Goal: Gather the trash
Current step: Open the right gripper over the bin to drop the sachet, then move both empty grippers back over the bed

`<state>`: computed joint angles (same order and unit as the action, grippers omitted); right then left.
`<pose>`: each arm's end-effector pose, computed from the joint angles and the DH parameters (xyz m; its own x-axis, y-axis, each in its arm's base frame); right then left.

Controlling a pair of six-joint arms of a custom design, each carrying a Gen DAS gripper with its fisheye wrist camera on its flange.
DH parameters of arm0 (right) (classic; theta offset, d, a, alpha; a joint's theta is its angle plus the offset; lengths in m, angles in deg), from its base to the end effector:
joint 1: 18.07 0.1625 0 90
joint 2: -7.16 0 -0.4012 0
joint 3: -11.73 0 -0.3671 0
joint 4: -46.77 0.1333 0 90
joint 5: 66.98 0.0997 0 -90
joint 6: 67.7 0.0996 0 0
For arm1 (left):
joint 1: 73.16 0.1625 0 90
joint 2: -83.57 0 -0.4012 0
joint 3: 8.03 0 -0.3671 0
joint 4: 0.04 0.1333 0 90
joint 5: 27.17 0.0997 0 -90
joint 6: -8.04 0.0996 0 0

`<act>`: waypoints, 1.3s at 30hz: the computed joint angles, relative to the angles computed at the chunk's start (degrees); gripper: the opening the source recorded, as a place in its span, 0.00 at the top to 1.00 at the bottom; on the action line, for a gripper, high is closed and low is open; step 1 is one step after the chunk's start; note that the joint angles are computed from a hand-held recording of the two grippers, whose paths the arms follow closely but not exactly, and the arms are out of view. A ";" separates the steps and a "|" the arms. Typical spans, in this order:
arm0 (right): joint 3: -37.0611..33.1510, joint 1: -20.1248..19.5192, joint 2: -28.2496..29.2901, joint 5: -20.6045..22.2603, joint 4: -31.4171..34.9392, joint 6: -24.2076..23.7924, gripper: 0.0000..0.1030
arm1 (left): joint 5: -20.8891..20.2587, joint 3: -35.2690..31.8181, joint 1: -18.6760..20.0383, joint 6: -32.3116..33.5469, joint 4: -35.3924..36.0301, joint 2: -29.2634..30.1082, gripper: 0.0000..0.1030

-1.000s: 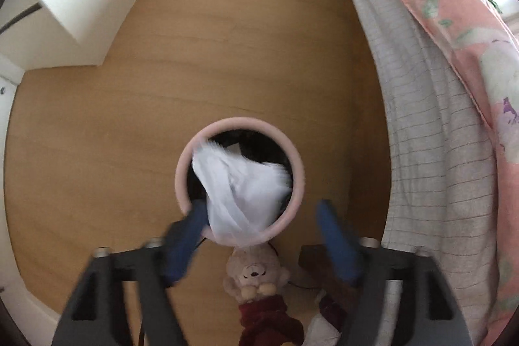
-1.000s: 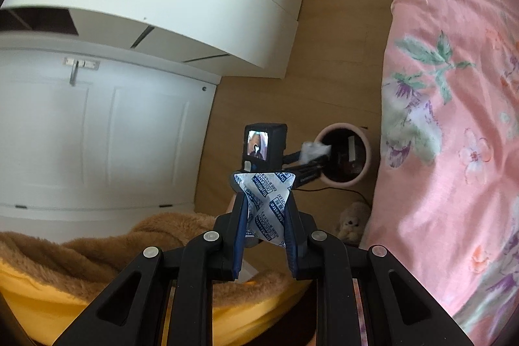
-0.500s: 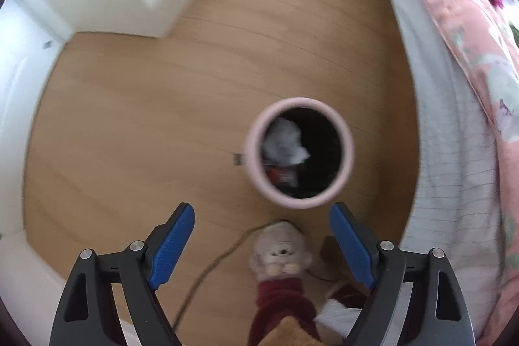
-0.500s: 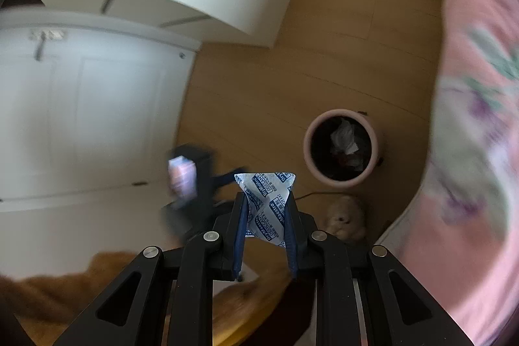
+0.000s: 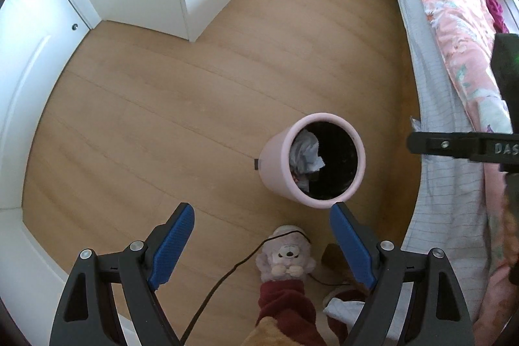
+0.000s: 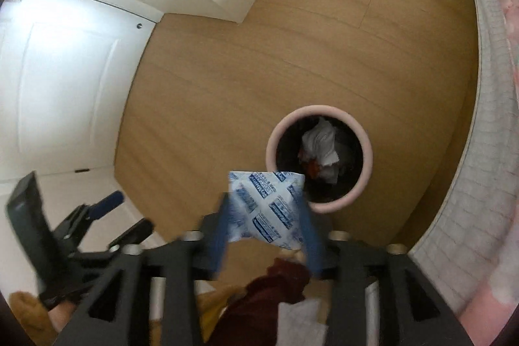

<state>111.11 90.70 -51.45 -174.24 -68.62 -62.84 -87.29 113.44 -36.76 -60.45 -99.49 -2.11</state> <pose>0.2777 -0.4948 0.1471 -0.9020 -0.3031 0.3075 -0.2347 0.9420 0.2400 -0.1965 -0.3722 0.2262 -0.7945 -0.1908 -0.5765 -0.0487 0.9663 -0.2527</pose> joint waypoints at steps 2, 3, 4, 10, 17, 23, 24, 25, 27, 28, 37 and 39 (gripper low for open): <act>-0.04 0.30 0.48 -2.71 0.79 0.81 0.34 | -0.22 0.42 -0.10 -0.30 -0.35 -0.19 0.16; -0.06 0.07 0.19 -2.82 1.21 1.43 0.33 | -0.48 0.58 -0.03 -0.43 -0.58 -0.27 0.16; 0.43 -0.38 -0.58 -1.82 0.52 2.12 0.32 | -0.71 0.56 0.01 -0.51 -0.58 -0.44 0.16; 0.19 -1.13 -6.48 2.40 1.25 6.05 0.13 | -0.78 -0.73 -0.21 0.75 -1.77 0.70 0.16; -1.98 -3.30 -16.99 12.39 4.57 12.31 0.00 | 0.07 -5.36 -0.39 6.36 -6.05 5.25 0.16; -5.20 -4.47 -27.80 10.86 3.62 12.65 0.00 | 0.37 -12.01 -1.45 14.84 -11.60 12.91 0.16; -6.29 -4.18 -28.95 9.11 4.16 12.46 0.00 | 0.42 -13.26 -1.81 16.48 -12.65 14.29 0.17; -8.20 -3.39 -30.48 5.41 5.16 11.90 0.00 | 0.44 -14.43 -2.30 18.03 -13.74 15.64 0.17; -10.38 -1.60 -32.03 -0.80 6.26 11.12 0.00 | 0.20 -17.10 -3.20 21.52 -15.98 18.53 0.16; -11.65 -0.07 -33.36 -5.89 6.45 10.36 0.00 | -0.10 -18.88 -3.75 23.73 -17.36 20.39 0.16; -22.82 3.96 -38.85 -24.79 17.84 11.25 0.00 | -4.00 -32.55 -7.49 37.69 -25.69 33.81 0.16; -24.10 5.33 -40.20 -26.46 20.65 12.06 0.00 | -5.68 -35.04 -8.36 39.91 -28.75 36.43 0.16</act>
